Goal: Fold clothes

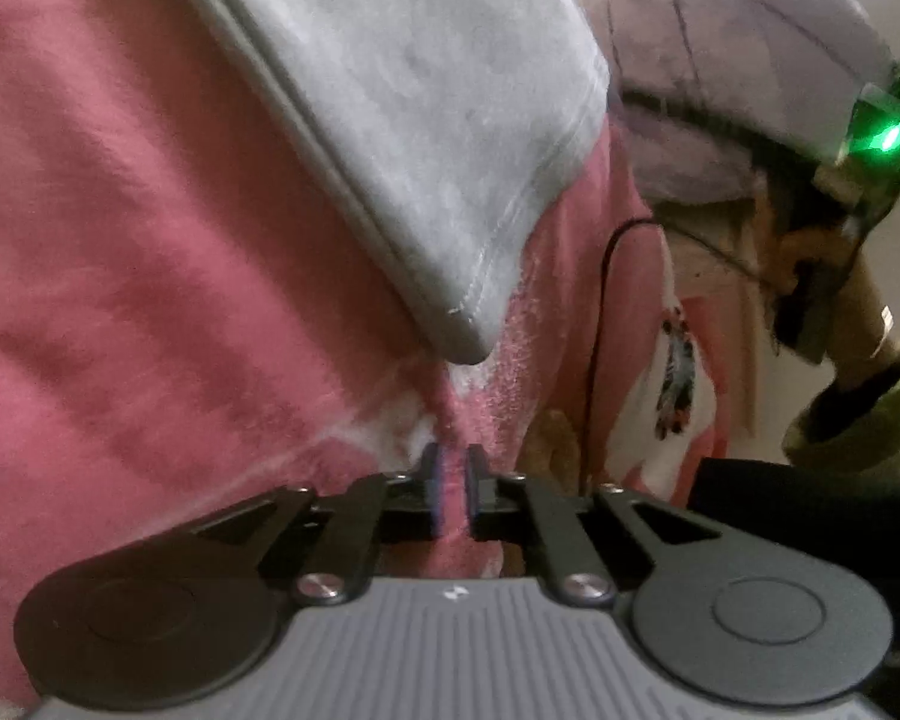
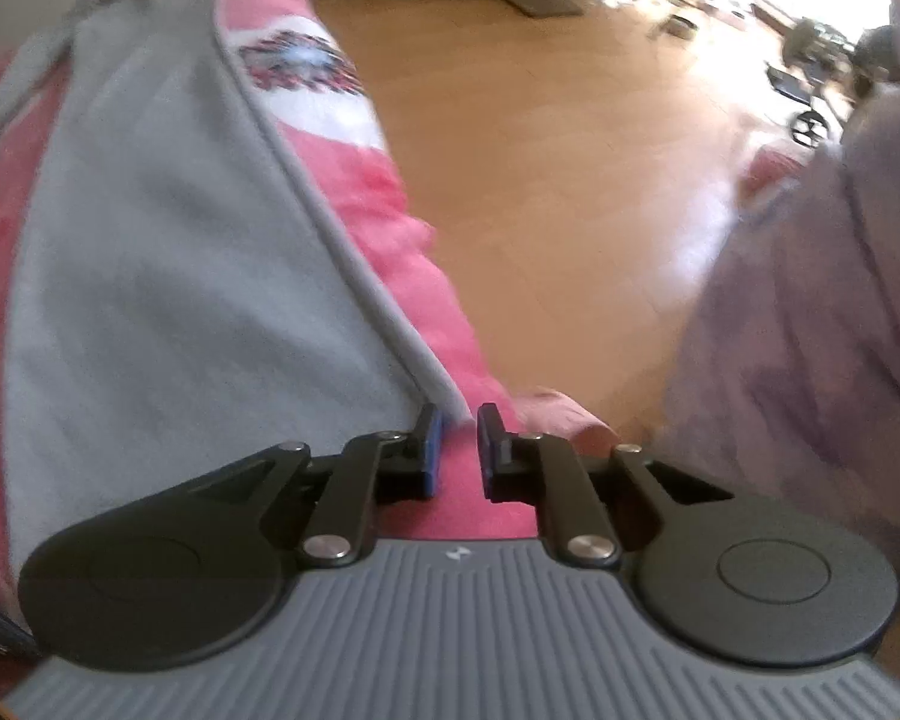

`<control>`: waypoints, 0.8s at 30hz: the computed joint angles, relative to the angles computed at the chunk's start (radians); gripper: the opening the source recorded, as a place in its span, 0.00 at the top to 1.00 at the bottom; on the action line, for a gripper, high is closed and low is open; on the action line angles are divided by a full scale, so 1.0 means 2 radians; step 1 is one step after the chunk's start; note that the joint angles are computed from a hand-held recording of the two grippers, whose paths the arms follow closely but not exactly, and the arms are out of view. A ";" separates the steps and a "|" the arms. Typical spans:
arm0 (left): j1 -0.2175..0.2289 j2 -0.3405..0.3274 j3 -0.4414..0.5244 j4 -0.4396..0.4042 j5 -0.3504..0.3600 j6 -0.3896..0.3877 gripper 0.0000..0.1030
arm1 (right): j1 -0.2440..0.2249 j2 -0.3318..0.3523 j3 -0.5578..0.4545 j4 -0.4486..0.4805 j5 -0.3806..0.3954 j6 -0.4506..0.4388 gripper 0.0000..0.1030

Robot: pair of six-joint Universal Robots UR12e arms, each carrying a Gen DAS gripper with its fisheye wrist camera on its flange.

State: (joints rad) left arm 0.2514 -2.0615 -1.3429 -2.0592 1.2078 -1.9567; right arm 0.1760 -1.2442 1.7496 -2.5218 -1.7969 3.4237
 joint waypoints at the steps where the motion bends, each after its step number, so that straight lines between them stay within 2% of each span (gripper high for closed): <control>1: 0.004 0.000 0.004 0.001 -0.006 -0.005 0.87 | 0.002 -0.006 0.004 0.011 -0.016 0.004 0.90; 2: 0.008 -0.002 0.010 0.001 -0.017 -0.016 0.84 | 0.003 -0.012 0.007 0.022 -0.031 0.009 0.90; 4: 0.017 -0.009 0.023 0.006 -0.053 -0.062 0.83 | 0.001 -0.025 0.020 -0.002 -0.023 0.019 0.90; 6: 0.025 -0.015 0.033 0.020 -0.088 -0.109 0.82 | 0.000 -0.029 0.028 -0.061 0.007 0.008 0.90; 8: 0.029 -0.010 0.029 0.063 -0.120 -0.133 0.81 | 0.002 -0.018 0.023 -0.113 0.051 -0.015 0.90; 10: 0.024 0.000 0.014 0.112 -0.144 -0.132 0.81 | 0.008 0.009 -0.001 -0.131 0.095 -0.047 0.90; 12: 0.018 0.013 -0.011 0.182 -0.172 -0.125 0.78 | 0.016 0.039 -0.027 -0.138 0.134 -0.082 0.90; 14: 0.009 0.021 -0.036 0.243 -0.177 -0.127 0.77 | 0.023 0.065 -0.048 -0.145 0.163 -0.120 0.90; 15: 0.006 0.023 -0.044 0.265 -0.179 -0.126 0.77 | 0.026 0.075 -0.055 -0.147 0.166 -0.143 0.90; 17: 0.003 0.024 -0.049 0.267 -0.178 -0.107 0.76 | 0.028 0.082 -0.053 -0.139 0.159 -0.178 0.90; 19: 0.007 0.027 -0.054 0.269 -0.181 -0.073 0.74 | 0.020 0.062 -0.020 -0.152 0.176 -0.173 0.90; 21: 0.011 0.031 -0.061 0.266 -0.188 -0.057 0.74 | 0.011 0.032 0.016 -0.139 0.187 -0.157 0.90; 23: 0.013 0.035 -0.069 0.261 -0.198 -0.051 0.75 | 0.001 -0.001 0.047 -0.105 0.190 -0.136 0.90; 24: 0.016 0.032 -0.067 0.253 -0.203 -0.052 0.75 | -0.002 -0.013 0.051 -0.071 0.186 -0.125 0.90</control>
